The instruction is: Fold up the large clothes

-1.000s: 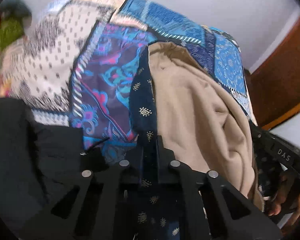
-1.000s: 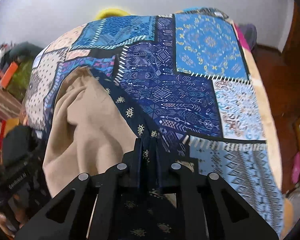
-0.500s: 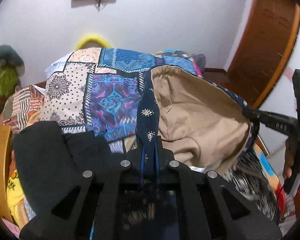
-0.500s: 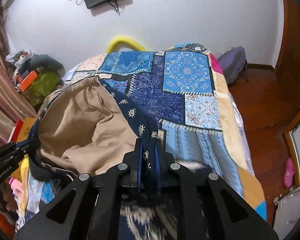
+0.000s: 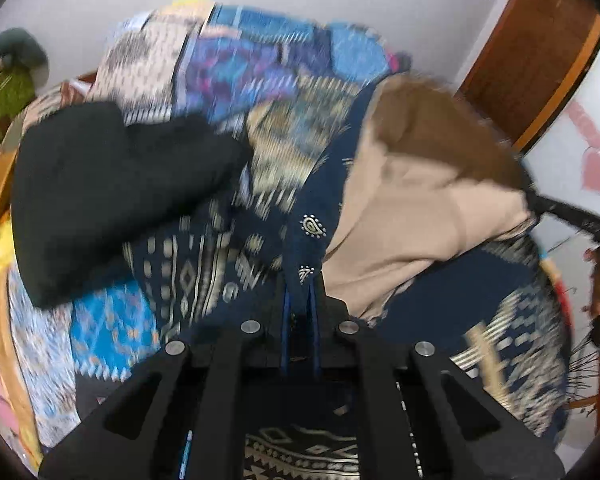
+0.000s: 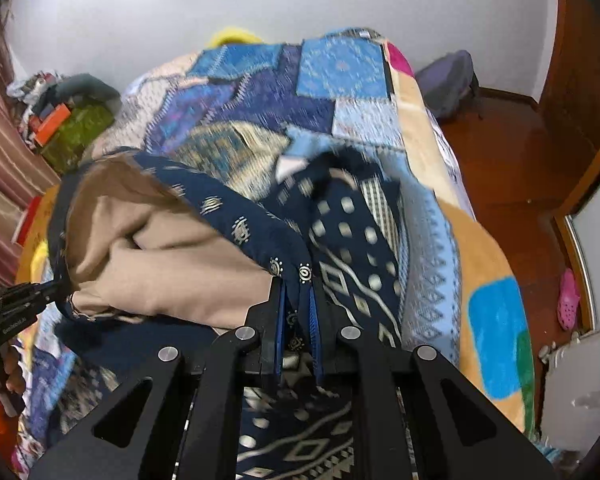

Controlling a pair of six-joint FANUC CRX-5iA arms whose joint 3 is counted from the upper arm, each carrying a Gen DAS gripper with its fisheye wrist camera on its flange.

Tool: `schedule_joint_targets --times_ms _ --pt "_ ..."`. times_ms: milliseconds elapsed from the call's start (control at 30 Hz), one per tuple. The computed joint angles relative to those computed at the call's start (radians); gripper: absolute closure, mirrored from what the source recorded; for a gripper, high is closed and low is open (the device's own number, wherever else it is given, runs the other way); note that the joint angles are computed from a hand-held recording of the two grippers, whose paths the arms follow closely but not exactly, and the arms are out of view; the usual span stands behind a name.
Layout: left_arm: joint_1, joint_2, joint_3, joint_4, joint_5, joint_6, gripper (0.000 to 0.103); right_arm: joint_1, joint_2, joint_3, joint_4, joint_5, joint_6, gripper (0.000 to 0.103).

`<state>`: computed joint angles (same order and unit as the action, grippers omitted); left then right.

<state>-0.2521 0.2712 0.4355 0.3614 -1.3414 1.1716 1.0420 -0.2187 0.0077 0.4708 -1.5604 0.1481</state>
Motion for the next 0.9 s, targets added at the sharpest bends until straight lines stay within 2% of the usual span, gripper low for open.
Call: schedule_joint_targets --times_ms 133,233,267,333,367,400,433,500,767,900 --pt "-0.014 -0.014 -0.052 -0.055 0.004 -0.003 0.093 0.021 0.003 -0.030 0.031 -0.003 0.003 0.093" --pt "-0.027 -0.032 -0.054 -0.082 0.027 -0.017 0.088 0.035 0.035 0.006 0.053 -0.044 0.064 0.091" --pt "-0.034 -0.036 -0.045 -0.096 0.031 -0.025 0.084 0.045 0.040 0.016 0.054 -0.059 0.078 0.090" --pt "-0.040 -0.045 -0.040 -0.098 0.054 -0.042 0.071 0.042 0.061 0.055 0.052 -0.075 0.128 0.082" --pt "-0.041 -0.052 -0.043 -0.092 0.072 -0.052 0.060 0.049 0.060 0.057 0.057 -0.076 0.129 0.079" --pt "-0.043 -0.061 -0.048 -0.086 0.096 -0.061 0.054 0.052 0.061 0.061 0.066 -0.070 0.133 0.071" --pt "-0.041 -0.068 -0.055 -0.080 0.114 -0.071 0.053 0.051 0.063 0.067 0.082 -0.055 0.141 0.063" --pt "-0.045 -0.058 -0.029 -0.071 0.132 -0.082 0.052 0.055 0.068 0.069 0.105 -0.036 0.145 0.056" --pt "-0.056 0.049 0.110 -0.030 0.126 -0.054 0.052 -0.039 0.140 0.136 0.066 0.054 0.274 0.055" --pt "-0.058 0.111 0.179 0.004 0.088 -0.040 0.052 -0.089 0.161 0.149 0.010 0.100 0.309 0.055"
